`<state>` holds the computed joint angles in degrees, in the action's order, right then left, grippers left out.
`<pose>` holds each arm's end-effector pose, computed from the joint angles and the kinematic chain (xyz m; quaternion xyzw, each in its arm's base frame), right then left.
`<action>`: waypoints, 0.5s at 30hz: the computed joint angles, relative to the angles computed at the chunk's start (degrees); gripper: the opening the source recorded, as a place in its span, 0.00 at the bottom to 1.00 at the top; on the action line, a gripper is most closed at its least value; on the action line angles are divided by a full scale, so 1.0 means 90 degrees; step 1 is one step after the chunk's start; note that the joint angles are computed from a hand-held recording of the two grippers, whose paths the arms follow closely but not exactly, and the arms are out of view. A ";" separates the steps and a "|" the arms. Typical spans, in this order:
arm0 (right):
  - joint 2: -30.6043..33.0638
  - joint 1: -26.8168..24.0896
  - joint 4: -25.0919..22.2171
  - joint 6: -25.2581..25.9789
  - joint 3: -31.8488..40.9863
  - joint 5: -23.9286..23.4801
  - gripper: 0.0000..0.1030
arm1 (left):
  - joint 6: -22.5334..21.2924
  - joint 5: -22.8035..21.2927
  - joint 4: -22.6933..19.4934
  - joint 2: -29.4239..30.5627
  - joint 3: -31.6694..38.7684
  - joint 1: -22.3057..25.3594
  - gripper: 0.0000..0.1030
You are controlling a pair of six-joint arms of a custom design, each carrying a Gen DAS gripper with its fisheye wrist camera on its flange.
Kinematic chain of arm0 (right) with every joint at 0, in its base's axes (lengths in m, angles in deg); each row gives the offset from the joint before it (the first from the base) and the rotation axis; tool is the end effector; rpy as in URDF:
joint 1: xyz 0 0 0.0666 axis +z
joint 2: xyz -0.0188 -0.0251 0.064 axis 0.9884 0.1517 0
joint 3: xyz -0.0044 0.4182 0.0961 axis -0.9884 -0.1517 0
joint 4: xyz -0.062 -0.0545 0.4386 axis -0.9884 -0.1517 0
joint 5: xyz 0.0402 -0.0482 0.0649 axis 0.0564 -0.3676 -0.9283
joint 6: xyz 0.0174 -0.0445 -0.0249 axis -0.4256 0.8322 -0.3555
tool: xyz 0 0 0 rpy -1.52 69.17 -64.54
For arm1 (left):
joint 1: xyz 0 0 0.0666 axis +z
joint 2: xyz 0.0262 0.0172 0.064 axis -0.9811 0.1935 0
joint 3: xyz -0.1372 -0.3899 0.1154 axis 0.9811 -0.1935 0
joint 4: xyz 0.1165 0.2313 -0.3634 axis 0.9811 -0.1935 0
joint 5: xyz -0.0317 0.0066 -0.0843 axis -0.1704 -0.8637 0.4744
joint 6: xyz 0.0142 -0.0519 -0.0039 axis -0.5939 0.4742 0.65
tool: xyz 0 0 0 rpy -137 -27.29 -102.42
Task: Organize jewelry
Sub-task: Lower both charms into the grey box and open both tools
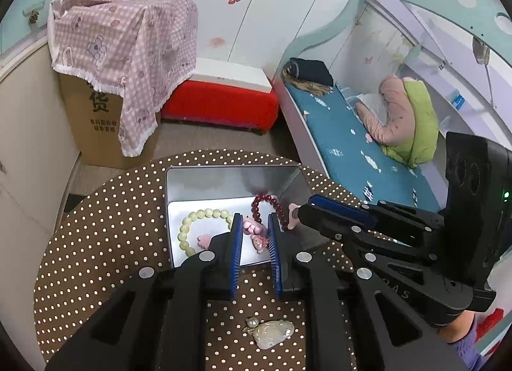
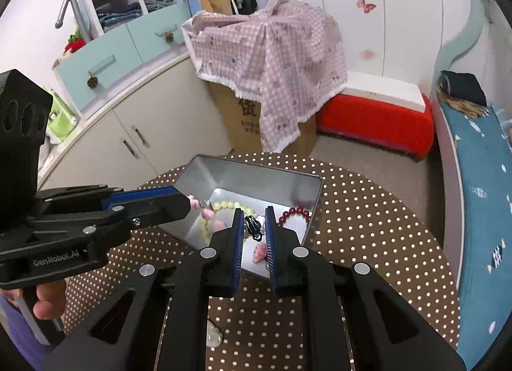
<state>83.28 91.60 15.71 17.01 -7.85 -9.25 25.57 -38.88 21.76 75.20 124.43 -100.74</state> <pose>0.5573 0.1172 0.4146 -0.2401 0.8960 0.2153 0.3052 0.5012 -0.2042 0.4265 -0.0063 0.9311 -0.1684 0.3236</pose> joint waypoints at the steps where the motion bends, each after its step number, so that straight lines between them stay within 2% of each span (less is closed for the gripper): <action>1: 0.0018 0.0011 -0.0016 0.0002 0.0002 0.0003 0.14 | 0.0011 -0.0004 -0.0013 0.0019 -0.0001 0.0004 0.14; 13: 0.0080 0.0002 -0.0011 -0.0056 -0.0027 -0.0029 0.14 | 0.0055 0.0043 -0.0053 0.0027 -0.0050 0.0020 0.15; 15: 0.0048 -0.0006 0.0059 -0.0085 -0.0055 -0.0029 0.15 | 0.0089 -0.0017 -0.0029 0.0007 -0.0066 0.0012 0.28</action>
